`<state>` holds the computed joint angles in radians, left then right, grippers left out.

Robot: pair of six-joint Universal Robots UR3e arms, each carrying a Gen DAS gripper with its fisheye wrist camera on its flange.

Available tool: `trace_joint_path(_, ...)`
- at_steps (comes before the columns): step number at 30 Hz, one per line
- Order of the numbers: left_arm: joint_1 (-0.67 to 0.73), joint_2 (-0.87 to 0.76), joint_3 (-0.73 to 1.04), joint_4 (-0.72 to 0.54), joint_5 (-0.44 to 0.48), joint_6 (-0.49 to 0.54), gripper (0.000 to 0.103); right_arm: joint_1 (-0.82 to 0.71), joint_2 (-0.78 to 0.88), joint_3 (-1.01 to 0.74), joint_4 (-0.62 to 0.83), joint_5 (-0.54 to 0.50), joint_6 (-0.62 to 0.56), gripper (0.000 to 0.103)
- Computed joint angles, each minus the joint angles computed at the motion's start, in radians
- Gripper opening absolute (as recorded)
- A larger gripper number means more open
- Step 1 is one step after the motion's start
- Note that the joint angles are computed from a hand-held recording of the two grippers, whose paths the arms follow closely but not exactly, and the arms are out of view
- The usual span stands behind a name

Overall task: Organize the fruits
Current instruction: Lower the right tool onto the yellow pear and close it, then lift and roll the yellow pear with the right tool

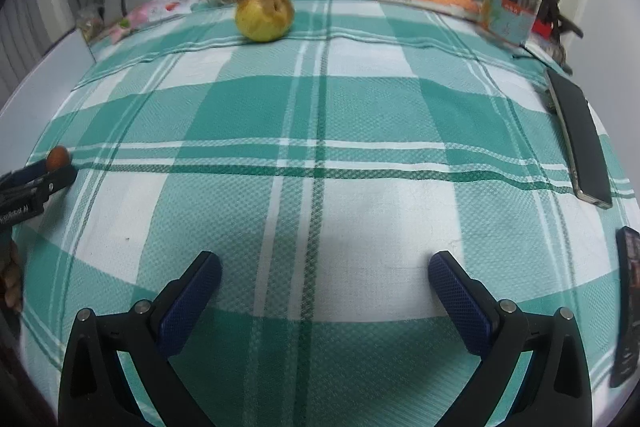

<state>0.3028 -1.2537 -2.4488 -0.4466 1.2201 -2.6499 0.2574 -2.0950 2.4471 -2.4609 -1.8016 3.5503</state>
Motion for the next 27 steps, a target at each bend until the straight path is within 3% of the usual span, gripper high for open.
trace_joint_path(3,0.0,0.0,0.0,0.0,0.0,0.0,0.095,-0.129,0.03,-0.091,-0.035,0.134,-0.1,0.103)
trace_joint_path(6,0.0,0.0,0.0,0.0,-0.001,0.0,0.095,-0.197,0.26,-0.266,-0.18,0.246,-0.18,0.103)
trace_joint_path(9,0.0,0.0,0.0,0.0,-0.001,0.0,0.095,-0.243,0.518,-0.469,-0.227,0.336,-0.15,0.103)
trace_joint_path(13,0.002,0.0,-0.001,0.0,-0.002,0.001,0.095,-0.206,0.803,-0.795,-0.095,0.286,-0.103,0.103)
trace_joint_path(18,0.003,0.001,-0.002,0.0,-0.003,0.002,0.095,-0.132,0.997,-1.081,0.104,0.184,-0.141,0.103)
trace_joint_path(19,0.003,0.001,-0.002,0.0,-0.003,0.002,0.095,-0.125,1.018,-1.111,0.138,0.169,-0.146,0.102)
trace_joint_path(20,0.003,0.001,-0.002,0.0,-0.003,0.002,0.095,-0.124,1.026,-1.12,0.161,0.175,-0.144,0.089)
trace_joint_path(21,0.003,0.001,-0.002,0.0,-0.003,0.002,0.095,-0.128,1.03,-1.132,0.196,0.164,-0.138,0.066)
trace_joint_path(22,0.003,0.001,-0.002,0.0,-0.003,0.002,0.095,-0.137,1.014,-1.102,0.185,0.161,-0.13,0.061)
trace_joint_path(27,0.002,-0.001,-0.001,0.002,-0.003,0.002,0.095,-0.233,0.837,-0.834,0.067,0.332,-0.146,0.06)
